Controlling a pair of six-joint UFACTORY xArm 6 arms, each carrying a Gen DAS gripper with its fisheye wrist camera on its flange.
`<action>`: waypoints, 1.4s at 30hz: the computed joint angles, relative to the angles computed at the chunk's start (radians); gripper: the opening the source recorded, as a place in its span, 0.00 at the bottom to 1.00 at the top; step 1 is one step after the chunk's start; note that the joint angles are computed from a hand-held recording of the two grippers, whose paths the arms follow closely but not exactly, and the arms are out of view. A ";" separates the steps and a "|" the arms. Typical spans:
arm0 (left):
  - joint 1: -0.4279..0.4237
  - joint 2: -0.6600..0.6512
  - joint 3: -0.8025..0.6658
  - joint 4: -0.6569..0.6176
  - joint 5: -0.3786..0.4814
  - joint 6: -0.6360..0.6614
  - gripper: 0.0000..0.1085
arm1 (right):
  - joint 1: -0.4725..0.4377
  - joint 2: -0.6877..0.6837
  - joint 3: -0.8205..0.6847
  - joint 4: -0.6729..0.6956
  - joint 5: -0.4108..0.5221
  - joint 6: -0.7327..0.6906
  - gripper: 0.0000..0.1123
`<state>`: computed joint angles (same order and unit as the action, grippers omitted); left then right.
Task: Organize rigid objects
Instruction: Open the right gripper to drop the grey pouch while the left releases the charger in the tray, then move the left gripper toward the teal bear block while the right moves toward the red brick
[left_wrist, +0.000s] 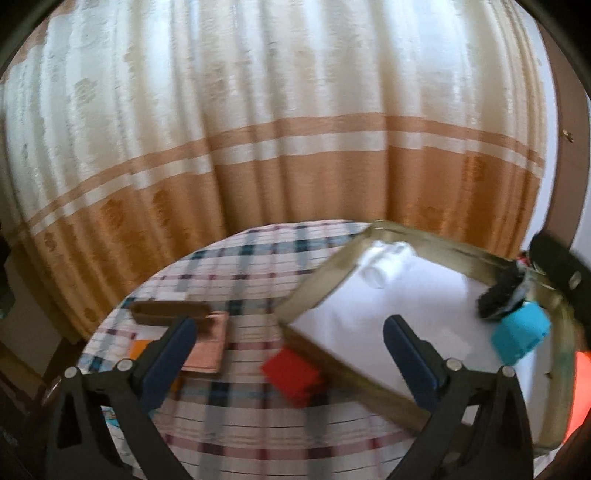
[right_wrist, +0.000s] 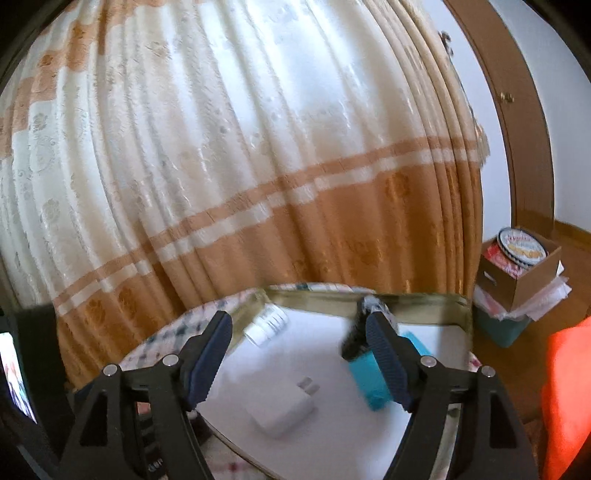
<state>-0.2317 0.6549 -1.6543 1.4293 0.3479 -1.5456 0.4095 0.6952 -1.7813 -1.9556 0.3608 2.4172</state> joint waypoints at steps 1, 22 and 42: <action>0.010 -0.006 0.010 0.005 0.002 -0.012 0.94 | 0.018 0.006 -0.008 -0.030 0.034 0.025 0.69; 0.109 -0.094 0.182 0.137 0.098 -0.221 0.94 | 0.112 0.081 -0.054 -0.073 0.159 -0.057 0.78; 0.252 -0.186 0.367 -0.196 -0.018 0.055 0.94 | 0.062 0.190 -0.225 0.139 -0.154 -0.220 0.78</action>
